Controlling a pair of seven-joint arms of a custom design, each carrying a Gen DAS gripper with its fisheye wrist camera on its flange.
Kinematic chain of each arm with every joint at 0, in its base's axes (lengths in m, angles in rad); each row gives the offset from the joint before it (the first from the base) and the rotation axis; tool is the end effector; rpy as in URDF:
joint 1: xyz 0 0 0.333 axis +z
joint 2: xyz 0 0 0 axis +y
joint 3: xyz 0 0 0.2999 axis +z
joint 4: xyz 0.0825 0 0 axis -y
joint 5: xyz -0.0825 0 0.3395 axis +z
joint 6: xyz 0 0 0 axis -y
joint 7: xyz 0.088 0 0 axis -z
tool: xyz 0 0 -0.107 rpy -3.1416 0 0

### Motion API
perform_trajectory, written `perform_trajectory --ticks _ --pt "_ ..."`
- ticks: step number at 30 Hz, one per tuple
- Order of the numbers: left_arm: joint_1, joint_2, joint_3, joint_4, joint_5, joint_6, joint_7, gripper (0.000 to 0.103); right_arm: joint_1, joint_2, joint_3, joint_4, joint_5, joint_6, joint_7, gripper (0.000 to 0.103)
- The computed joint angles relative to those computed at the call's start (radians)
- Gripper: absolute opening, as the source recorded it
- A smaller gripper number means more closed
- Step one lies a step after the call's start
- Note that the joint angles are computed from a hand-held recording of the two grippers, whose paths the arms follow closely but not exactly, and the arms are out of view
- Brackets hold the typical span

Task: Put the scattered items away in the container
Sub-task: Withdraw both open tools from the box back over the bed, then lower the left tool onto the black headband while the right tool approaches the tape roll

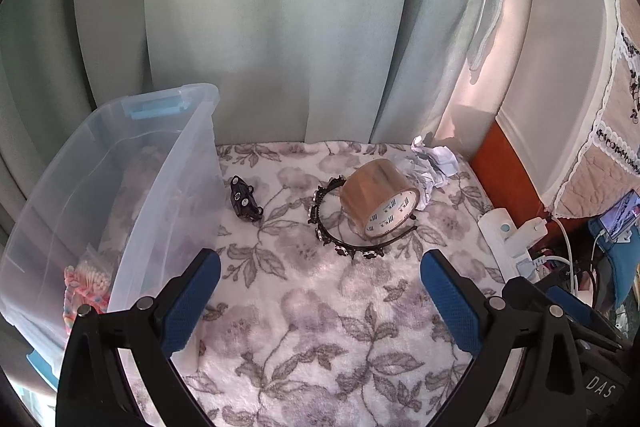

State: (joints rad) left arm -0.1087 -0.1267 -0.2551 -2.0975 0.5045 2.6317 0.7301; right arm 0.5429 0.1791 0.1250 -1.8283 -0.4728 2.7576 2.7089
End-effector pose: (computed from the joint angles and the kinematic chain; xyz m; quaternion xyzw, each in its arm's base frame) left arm 0.4831 -0.2029 0.5488 -0.6915 0.6212 -0.2678 0.2535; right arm 0.4724 0.3898 0.5234 -0.6145 0.6862 -0.1085 0.3738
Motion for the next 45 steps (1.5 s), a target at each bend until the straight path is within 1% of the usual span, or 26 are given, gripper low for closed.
perform_trajectory --ticks 3,7,8,11,16,18,21,24,25,28,31,33,35,36,40,42,44,45 --pt "0.000 0.034 0.014 0.017 -0.034 0.021 0.024 0.100 0.001 0.032 -0.004 0.033 -0.003 0.006 -0.021 0.103" --pt "-0.005 0.079 0.034 0.036 -0.059 0.059 0.041 0.100 0.020 0.070 -0.036 0.066 -0.067 0.028 0.030 0.103" --pt "-0.007 0.090 0.038 0.042 -0.059 0.064 0.045 0.100 0.016 0.080 -0.034 0.075 -0.057 0.028 0.024 0.103" --pt "-0.018 0.127 0.054 0.062 -0.092 0.077 0.086 0.100 -0.011 0.115 -0.008 0.101 0.028 0.030 -0.047 0.103" --pt "-0.033 0.192 0.078 0.099 -0.246 0.097 0.215 0.100 -0.017 0.161 0.001 0.147 0.112 0.012 -0.125 0.103" --pt "-0.039 0.215 0.085 0.121 -0.293 0.090 0.249 0.100 -0.013 0.172 -0.008 0.159 0.128 0.015 -0.127 0.103" --pt "-0.050 0.244 0.102 0.147 -0.311 0.083 0.265 0.100 -0.011 0.187 -0.023 0.165 0.139 0.053 -0.118 0.103" --pt "-0.065 0.269 0.127 0.168 -0.276 0.069 0.219 0.100 -0.002 0.215 -0.035 0.197 0.136 0.055 -0.119 0.102" --pt "-0.065 0.275 0.131 0.168 -0.280 0.076 0.216 0.100 -0.007 0.227 -0.029 0.209 0.146 0.056 -0.131 0.101" --pt "-0.065 0.302 0.137 0.181 -0.300 0.084 0.228 0.100 -0.035 0.273 0.009 0.252 0.215 0.059 -0.190 0.093" --pt "-0.079 0.329 0.153 0.203 -0.277 0.077 0.222 0.100 -0.039 0.323 0.025 0.316 0.256 0.029 -0.252 0.077" --pt "-0.085 0.343 0.163 0.212 -0.263 0.075 0.214 0.100 -0.034 0.350 0.026 0.353 0.270 0.015 -0.286 0.076" --pt "-0.083 0.358 0.166 0.221 -0.273 0.075 0.223 0.099 -0.038 0.371 0.035 0.374 0.296 0.028 -0.317 0.070" --pt "-0.083 0.365 0.167 0.225 -0.278 0.074 0.227 0.099 -0.042 0.381 0.041 0.384 0.310 0.034 -0.333 0.069" --pt "-0.079 0.396 0.170 0.242 -0.301 0.063 0.264 0.091 -0.036 0.420 0.042 0.428 0.345 0.052 -0.364 0.061" --pt "-0.080 0.410 0.173 0.250 -0.314 0.064 0.271 0.086 -0.032 0.447 0.043 0.462 0.356 0.046 -0.377 0.057" --pt "-0.075 0.429 0.169 0.264 -0.342 0.064 0.294 0.080 -0.030 0.482 0.049 0.510 0.372 0.032 -0.394 0.050" --pt "-0.076 0.440 0.170 0.274 -0.350 0.061 0.302 0.079 -0.032 0.500 0.055 0.535 0.383 0.023 -0.405 0.048"
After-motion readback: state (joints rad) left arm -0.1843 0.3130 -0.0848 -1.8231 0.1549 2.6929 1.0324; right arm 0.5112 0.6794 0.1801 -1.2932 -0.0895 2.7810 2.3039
